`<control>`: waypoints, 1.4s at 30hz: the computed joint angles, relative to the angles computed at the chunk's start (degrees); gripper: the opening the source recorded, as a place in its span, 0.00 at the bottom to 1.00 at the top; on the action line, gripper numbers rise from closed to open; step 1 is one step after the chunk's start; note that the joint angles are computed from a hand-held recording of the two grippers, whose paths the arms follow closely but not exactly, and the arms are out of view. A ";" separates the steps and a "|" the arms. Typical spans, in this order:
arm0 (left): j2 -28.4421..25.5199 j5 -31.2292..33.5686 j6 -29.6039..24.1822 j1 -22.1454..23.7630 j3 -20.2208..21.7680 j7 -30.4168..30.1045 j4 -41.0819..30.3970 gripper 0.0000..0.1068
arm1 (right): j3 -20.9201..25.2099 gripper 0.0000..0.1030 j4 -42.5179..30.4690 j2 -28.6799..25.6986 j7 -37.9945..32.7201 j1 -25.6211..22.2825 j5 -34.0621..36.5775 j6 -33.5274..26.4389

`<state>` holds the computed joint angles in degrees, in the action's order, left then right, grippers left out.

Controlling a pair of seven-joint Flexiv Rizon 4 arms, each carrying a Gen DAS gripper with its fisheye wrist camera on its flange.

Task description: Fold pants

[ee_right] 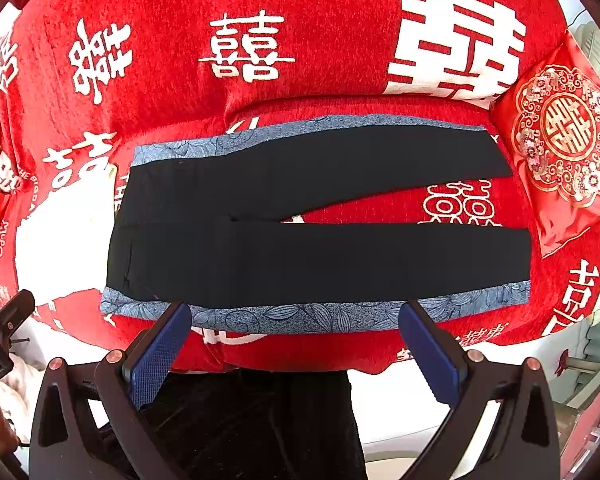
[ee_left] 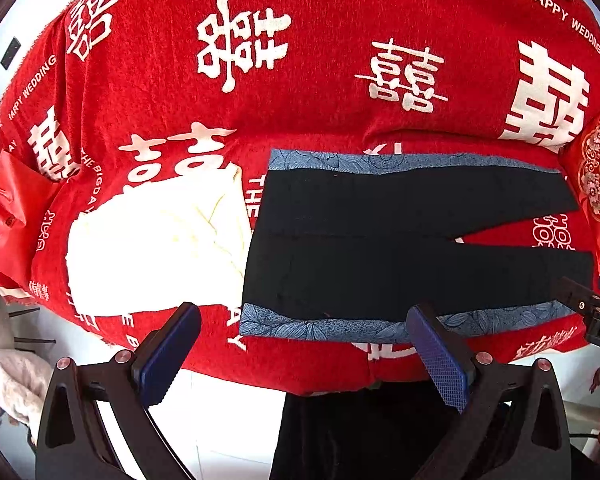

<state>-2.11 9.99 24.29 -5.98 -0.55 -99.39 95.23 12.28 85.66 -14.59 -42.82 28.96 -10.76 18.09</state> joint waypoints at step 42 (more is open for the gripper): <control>0.69 -8.13 0.14 0.47 1.33 -13.79 7.94 0.96 | 0.72 1.00 8.18 4.13 -12.57 -9.04 24.62 6.85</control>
<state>-1.42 1.87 24.43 -5.51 0.79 -113.18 103.17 13.01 93.84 -10.46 -55.39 19.92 13.86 24.95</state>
